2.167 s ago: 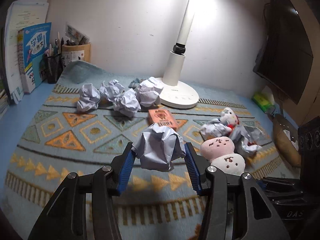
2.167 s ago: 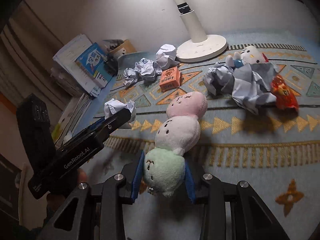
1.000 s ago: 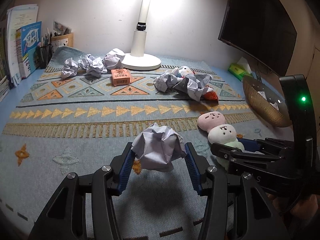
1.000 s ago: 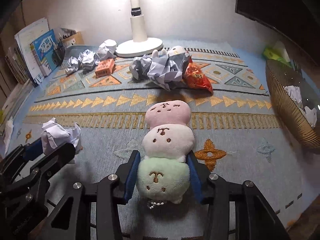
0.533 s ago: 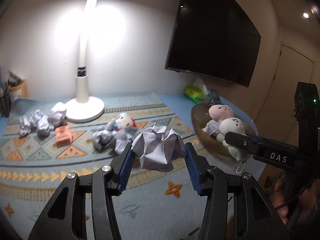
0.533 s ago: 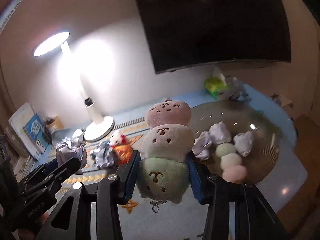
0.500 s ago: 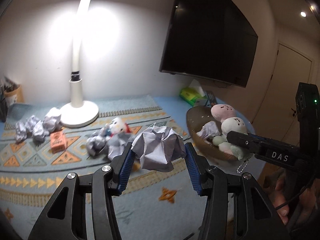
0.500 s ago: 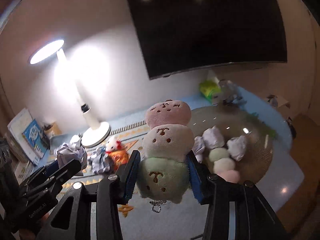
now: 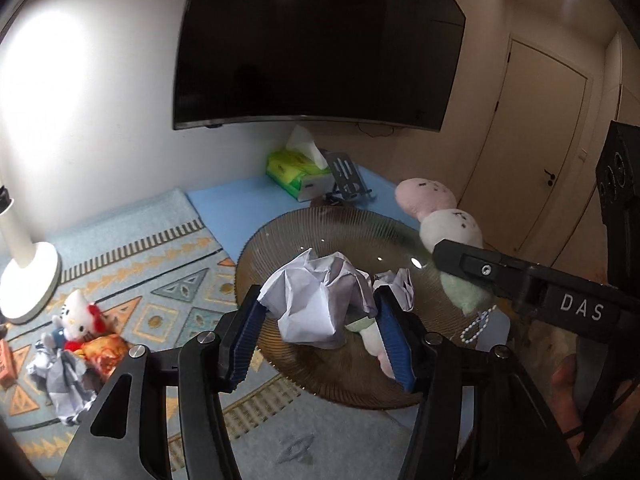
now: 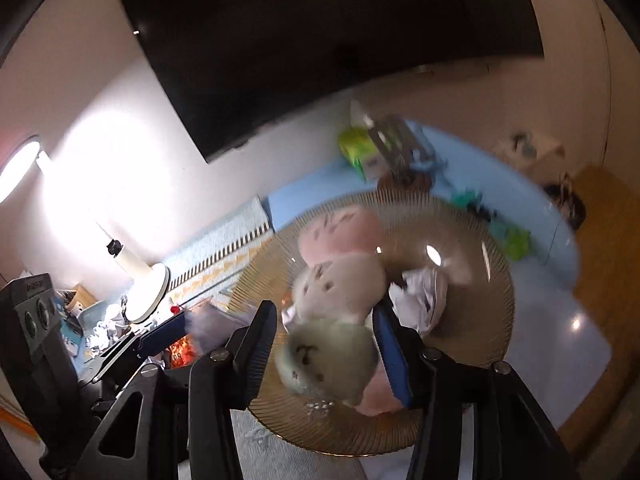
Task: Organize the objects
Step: 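Lower both held items over the bowl and open the tools, then grasp the orange box with the left tool while the right tool grasps a paper ball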
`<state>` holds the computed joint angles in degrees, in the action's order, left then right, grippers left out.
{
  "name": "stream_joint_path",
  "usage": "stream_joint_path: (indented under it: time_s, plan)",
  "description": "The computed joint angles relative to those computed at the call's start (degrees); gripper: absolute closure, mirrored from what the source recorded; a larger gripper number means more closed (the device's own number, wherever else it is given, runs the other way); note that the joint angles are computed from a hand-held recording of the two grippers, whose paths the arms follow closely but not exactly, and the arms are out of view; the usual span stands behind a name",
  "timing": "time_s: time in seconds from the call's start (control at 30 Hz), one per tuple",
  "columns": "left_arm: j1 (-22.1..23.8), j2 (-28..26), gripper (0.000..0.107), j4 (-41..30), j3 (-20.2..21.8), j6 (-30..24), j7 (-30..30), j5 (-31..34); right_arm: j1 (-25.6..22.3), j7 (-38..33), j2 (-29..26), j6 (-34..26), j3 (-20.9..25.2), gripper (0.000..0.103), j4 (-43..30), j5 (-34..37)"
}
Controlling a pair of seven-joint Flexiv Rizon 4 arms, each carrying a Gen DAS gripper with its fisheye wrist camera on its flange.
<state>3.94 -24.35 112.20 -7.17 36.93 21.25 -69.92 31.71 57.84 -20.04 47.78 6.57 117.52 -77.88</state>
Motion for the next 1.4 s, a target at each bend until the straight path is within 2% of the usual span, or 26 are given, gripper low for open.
stream_joint_path:
  time_s: [0.03, 0.1, 0.37, 0.57, 0.67, 0.73, 0.77, 0.8, 0.87, 1.0, 1.1, 1.27, 1.4]
  plan:
    - [-0.35, -0.91, 0.029, -1.12, 0.32, -0.7, -2.36, 3.22, -0.15, 1.08, 0.16, 0.18, 0.04, 0.054, 0.74, 0.01]
    - [-0.47, -2.19, 0.011, -2.35, 0.26, -0.96, -6.46, 5.91, 0.15, 2.21, 0.46, -0.7, 0.42, 0.054, 1.73, 0.7]
    - [2.19, -2.99, 0.011, -2.61, -0.22, -1.66, -7.62, 6.41, 1.2, 3.69, 0.32, -1.82, 1.01, 0.054, 1.85, -0.07]
    - [3.83, -2.62, 0.011, -2.56, 0.16, -2.36, -6.16, 5.48, 2.59, 0.55, -2.38, -0.58, 0.48, 0.054, -2.26, -1.09]
    - [4.83, -2.12, 0.011, -2.33, 0.4, -2.76, -4.35, 3.96, 3.34, 0.27, -3.78, 1.29, -0.42, 0.054, -4.81, -3.93]
    - [5.83, -1.87, 0.011, -2.38, 0.81, -3.72, -3.39, 2.98, 4.18, -2.4, -5.16, 1.26, -0.81, 0.048, -7.33, -4.28]
    - [6.36, -1.78, 0.011, -2.39, 1.02, -4.01, -2.72, 2.23, 4.76, -3.92, -5.96, 0.89, -1.06, 0.037, -8.67, -4.19]
    - [6.93, -1.71, 0.011, -2.35, 1.24, -4.21, -1.82, 1.26, 5.52, -5.2, -6.83, 0.17, -1.43, 0.033, -10.04, -4.24]
    - [8.05, -2.01, 0.01, -2.56, 1.76, -4.1, -0.07, -0.67, 6.77, -7.96, -9.05, -0.32, -2.12, 0.032, -13.07, -3.97]
    - [9.72, -4.06, 0.008, -4.05, 2.49, -0.17, 2.27, -5.14, 7.5, -9.99, -14.75, 5.97, -4.74, 0.032, -19.81, -5.39]
    - [11.22, -7.19, 0.008, -7.09, 2.44, 3.26, 1.24, -6.74, 8.21, -11.32, -19.79, 10.78, -6.82, 0.032, -25.44, -5.18]
    - [12.36, -13.17, 0.008, -12.59, 0.49, 14.93, 3.31, -12.52, 10.35, -16.44, -29.02, 16.59, -10.47, 0.032, -36.02, -1.56]
    - [13.72, -17.94, 0.008, -17.43, -1.02, 20.48, 1.69, -12.12, 12.57, -22.5, -34.97, 16.94, -12.72, 0.032, -42.96, 2.98]
